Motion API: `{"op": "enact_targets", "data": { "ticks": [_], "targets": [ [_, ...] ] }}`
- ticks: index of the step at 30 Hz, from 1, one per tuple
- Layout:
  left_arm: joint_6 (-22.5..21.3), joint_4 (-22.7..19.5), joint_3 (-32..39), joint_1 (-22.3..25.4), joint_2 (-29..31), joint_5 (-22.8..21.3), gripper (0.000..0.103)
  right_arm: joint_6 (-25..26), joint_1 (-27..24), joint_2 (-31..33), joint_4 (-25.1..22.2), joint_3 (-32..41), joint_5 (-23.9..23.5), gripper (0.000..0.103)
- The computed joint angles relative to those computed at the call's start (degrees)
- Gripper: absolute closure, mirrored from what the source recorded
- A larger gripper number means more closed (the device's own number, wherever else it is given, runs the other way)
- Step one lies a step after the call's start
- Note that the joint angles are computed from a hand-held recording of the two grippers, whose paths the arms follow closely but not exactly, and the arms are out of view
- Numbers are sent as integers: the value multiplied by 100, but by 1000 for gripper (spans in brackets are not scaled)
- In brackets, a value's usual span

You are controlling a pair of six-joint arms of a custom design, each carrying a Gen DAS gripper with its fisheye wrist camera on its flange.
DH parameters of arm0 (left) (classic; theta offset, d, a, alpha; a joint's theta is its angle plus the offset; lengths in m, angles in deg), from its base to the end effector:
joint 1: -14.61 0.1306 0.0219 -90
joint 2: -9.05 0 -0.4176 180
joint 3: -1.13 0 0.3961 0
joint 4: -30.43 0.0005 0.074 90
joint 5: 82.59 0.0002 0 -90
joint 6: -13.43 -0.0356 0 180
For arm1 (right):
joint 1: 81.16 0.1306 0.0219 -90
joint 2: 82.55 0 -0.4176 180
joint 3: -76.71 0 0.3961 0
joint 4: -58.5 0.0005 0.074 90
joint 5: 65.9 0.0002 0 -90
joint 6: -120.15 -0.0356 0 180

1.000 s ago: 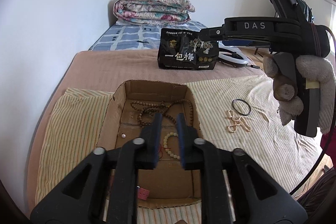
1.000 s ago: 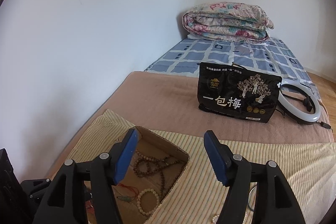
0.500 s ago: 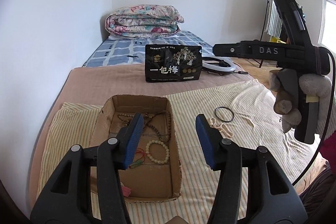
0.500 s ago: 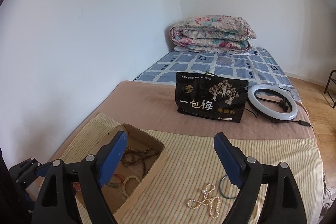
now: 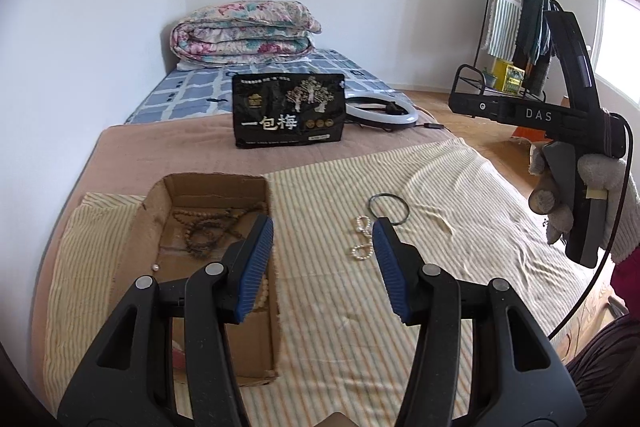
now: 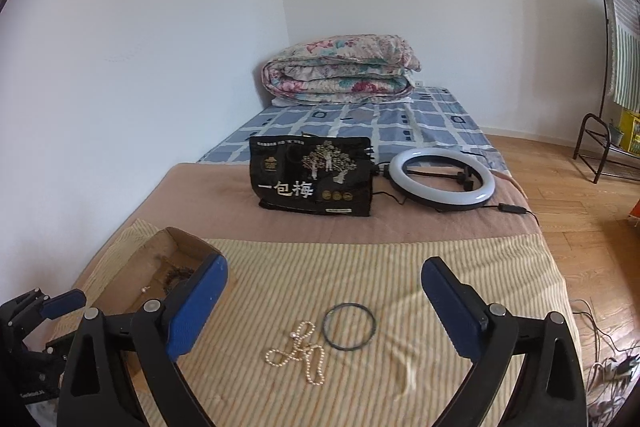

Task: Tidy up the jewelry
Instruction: 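Move both tools toward the pearl necklace and dark bangle on the cloth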

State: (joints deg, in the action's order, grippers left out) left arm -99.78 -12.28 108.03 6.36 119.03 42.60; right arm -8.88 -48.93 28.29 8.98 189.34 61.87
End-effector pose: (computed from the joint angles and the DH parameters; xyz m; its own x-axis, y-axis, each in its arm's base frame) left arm 0.6223 -0.1115 0.4277 -0.4490 0.3906 -0.8037 0.7528 0.6498 -0.1048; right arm 0.5490 0.3198 0.4575 -0.5323 0.2529 -0.8079 0.3374 0.9386 0.0715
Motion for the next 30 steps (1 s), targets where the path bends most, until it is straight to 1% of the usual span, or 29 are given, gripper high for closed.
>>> {"op": "enact_targets", "data": {
  "ticks": [10,13,20,21,24,26,30],
  "targets": [
    [-49,-156,-179,-444,27,-145,50,-20,-162,-526,12,-857,48,1],
    [-21,-245,-192,-568,84,-196,50,-38,-245,-583,25,-1018,-73,0],
    [27,-285,-225,-853,310,-440,50,16,-432,-531,75,-1276,-502,0],
    [36,-293,-218,-884,348,-474,49,61,-458,-493,77,-1279,-556,0],
    [125,-300,-159,-956,491,-534,33,143,-543,-393,149,-1308,-725,0],
    [195,-319,-100,-988,598,-522,33,165,-609,-332,219,-1335,-853,0],
    [329,-312,60,-1071,837,-667,33,233,-718,-185,382,-1339,-1137,0]
  ]
}}
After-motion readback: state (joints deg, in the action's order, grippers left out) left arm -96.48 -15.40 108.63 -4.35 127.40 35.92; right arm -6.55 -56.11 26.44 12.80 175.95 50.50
